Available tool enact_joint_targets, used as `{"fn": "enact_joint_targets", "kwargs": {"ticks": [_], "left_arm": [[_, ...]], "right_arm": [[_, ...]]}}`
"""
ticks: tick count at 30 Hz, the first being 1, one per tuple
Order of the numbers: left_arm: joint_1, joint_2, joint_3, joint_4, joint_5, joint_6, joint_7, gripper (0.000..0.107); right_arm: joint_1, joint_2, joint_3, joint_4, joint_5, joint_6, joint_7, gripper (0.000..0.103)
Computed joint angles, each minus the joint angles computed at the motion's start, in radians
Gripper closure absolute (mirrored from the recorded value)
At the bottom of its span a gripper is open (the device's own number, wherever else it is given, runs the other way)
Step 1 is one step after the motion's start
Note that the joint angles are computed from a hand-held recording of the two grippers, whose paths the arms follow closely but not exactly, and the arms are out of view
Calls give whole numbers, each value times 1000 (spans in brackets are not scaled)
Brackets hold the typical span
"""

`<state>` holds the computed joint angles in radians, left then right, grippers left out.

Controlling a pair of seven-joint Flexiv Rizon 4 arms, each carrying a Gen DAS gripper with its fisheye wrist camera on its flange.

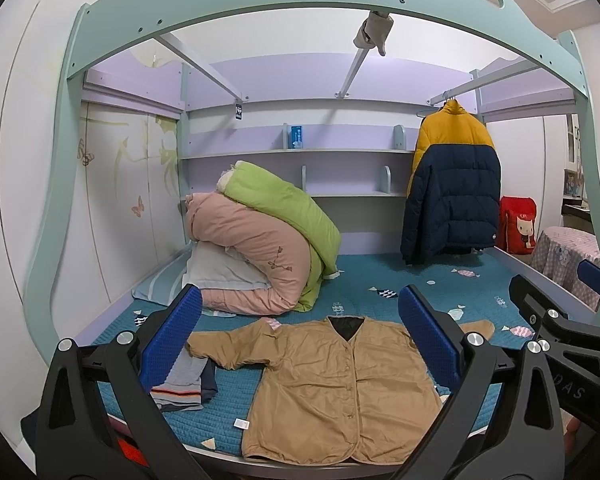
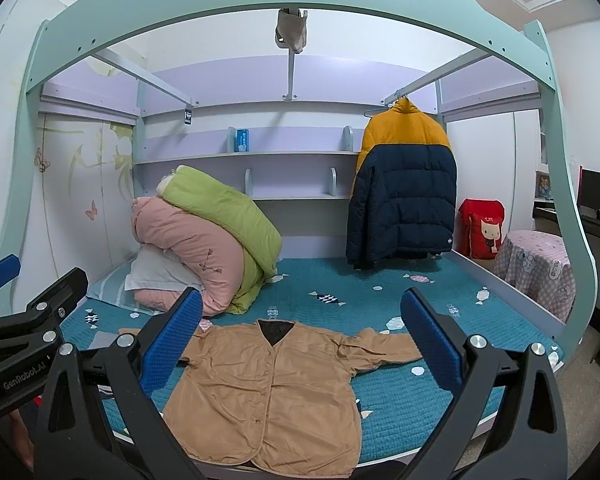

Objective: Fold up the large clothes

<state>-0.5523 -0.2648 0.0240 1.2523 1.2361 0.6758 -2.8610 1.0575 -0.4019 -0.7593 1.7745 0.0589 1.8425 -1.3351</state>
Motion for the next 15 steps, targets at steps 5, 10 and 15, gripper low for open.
{"fn": "enact_joint_targets", "kwargs": {"ticks": [5,10,15], "left_arm": [[5,8,2,17,1,11,-6,8],[8,8,-4,20,4,9,-9,8],[9,6,-5,21,9,9,-13,8]], "right_arm": [[-22,-2,20,7,2,14,-3,7],[-23,-2,24,3,16,10,-17,7],[-28,-1,30,4,20,13,-21,7]]}}
